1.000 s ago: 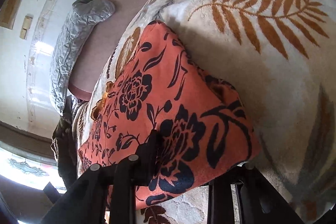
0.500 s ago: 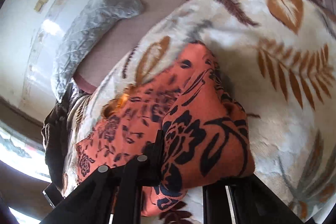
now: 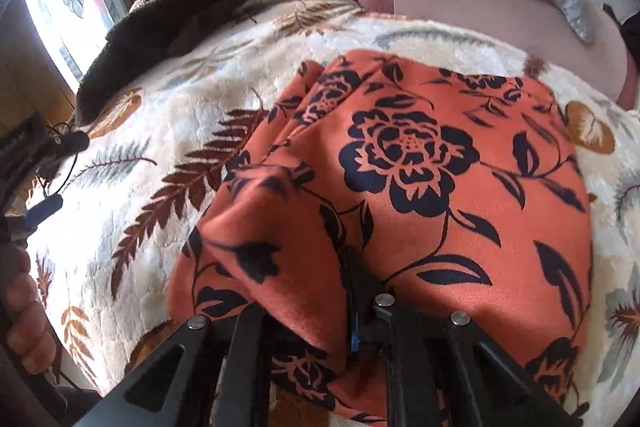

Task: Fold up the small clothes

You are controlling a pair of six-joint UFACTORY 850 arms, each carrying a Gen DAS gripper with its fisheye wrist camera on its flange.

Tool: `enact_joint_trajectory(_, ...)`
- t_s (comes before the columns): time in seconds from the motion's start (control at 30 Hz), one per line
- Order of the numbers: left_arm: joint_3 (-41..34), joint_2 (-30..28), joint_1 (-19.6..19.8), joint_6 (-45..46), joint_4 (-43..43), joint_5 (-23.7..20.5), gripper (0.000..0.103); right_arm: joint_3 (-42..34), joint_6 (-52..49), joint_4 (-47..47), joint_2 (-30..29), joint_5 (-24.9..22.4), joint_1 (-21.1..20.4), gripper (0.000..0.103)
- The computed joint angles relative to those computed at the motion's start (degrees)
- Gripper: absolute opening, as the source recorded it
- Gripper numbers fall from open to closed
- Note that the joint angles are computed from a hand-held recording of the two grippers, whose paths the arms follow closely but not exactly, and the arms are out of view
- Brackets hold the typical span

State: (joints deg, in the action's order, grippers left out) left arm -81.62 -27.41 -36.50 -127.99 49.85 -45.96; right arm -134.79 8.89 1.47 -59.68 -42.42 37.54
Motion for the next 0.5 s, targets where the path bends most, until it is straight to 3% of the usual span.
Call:
enact_joint_trajectory(0.23, 0.29, 0.67, -0.48, -0.69, 3.61, 1.66, 0.091, 9.87, -1.3, 1.4, 8.99, 11.22, 0.01, 0.014)
enact_joint_trajectory(0.37, -0.1, 0.43, -0.26, 1.61, 3.43, 3.51, 0.091, 11.1, -5.02, 2.14, 6.24, 7.56, 1.25, 0.014)
enact_joint_trajectory(0.47, 0.47, 0.76, -0.07, 3.33, 4.68, 8.54, 0.091, 17.21, -6.47, 1.2, 8.9, 13.61, 1.6, 0.016)
enact_joint_trajectory(0.5, 0.76, 0.96, -0.12, 3.04, 6.45, 10.62, 0.091, 17.0, -7.05, 2.29, 8.93, 13.28, 1.46, 0.017)
